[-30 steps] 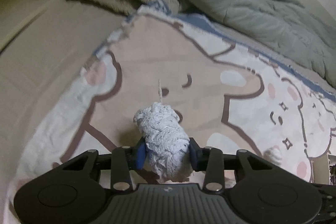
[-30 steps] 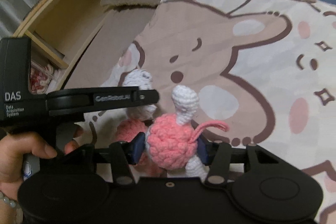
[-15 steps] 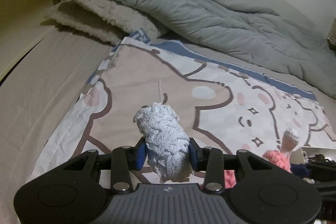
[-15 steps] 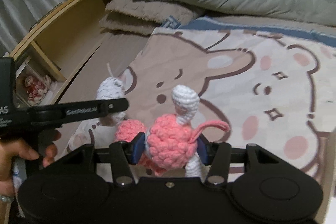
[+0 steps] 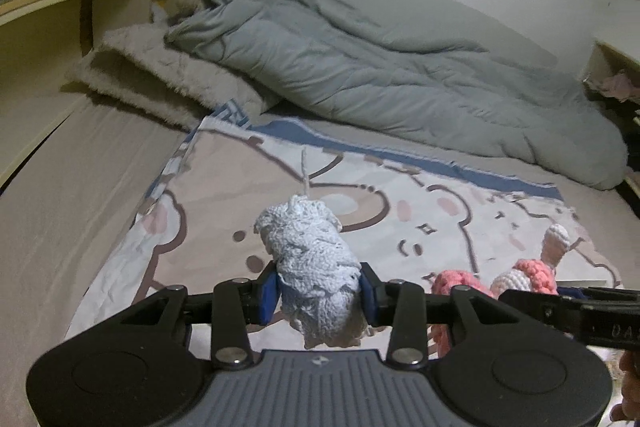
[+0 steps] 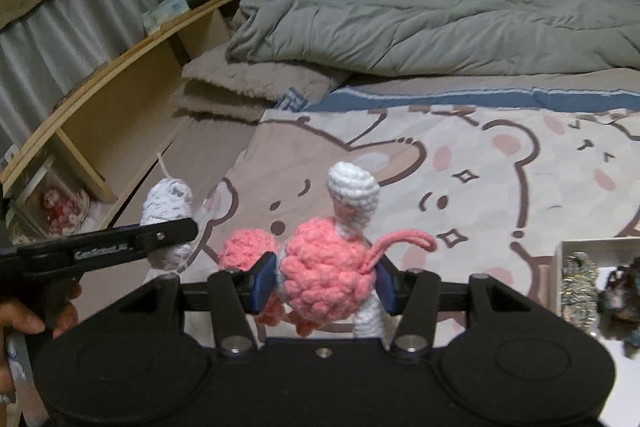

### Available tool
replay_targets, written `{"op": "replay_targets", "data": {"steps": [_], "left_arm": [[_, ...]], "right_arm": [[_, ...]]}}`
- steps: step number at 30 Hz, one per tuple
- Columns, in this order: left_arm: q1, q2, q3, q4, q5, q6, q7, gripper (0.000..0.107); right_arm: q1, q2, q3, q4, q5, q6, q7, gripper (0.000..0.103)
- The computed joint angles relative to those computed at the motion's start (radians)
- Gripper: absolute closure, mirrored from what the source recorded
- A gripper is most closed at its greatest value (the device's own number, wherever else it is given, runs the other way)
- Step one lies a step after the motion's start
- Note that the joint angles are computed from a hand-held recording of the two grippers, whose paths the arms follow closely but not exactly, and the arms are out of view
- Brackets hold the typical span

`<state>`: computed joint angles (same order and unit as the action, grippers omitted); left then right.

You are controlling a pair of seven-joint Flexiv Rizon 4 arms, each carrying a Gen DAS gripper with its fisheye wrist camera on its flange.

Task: Organize objects
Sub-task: 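Lift the white knitted item and pink toy and carry both over the white box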

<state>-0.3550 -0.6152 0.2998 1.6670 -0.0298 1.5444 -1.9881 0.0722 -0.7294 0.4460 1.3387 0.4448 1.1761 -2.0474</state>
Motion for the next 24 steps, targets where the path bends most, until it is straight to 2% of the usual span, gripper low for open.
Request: {"op": "replay_targets", "data": {"steps": [4,8,13,24], "left_arm": [[0.01,0.013,-0.039,0.011,-0.001,0.031,0.021,0.065],[0.063,0.022,-0.143,0.027,-0.03,0.067,0.085,0.065],[0.067,0.01,-0.2,0.012,-0.07,0.091,0.152,0.065],[0.119,-0.045,-0.41,-0.061,-0.129,0.057,0.369,0.065]], "right_arm": [[-0.043,0.016,0.024,0.007,0.042,0.012,-0.022,0.05],[-0.088,0.034,0.035,0.017,0.087,0.017,-0.052,0.05],[-0.133,0.055,0.021,0.028,0.137,0.04,-0.062,0.05],[-0.213,0.07,-0.018,0.052,0.173,0.071,-0.039,0.05]]}}
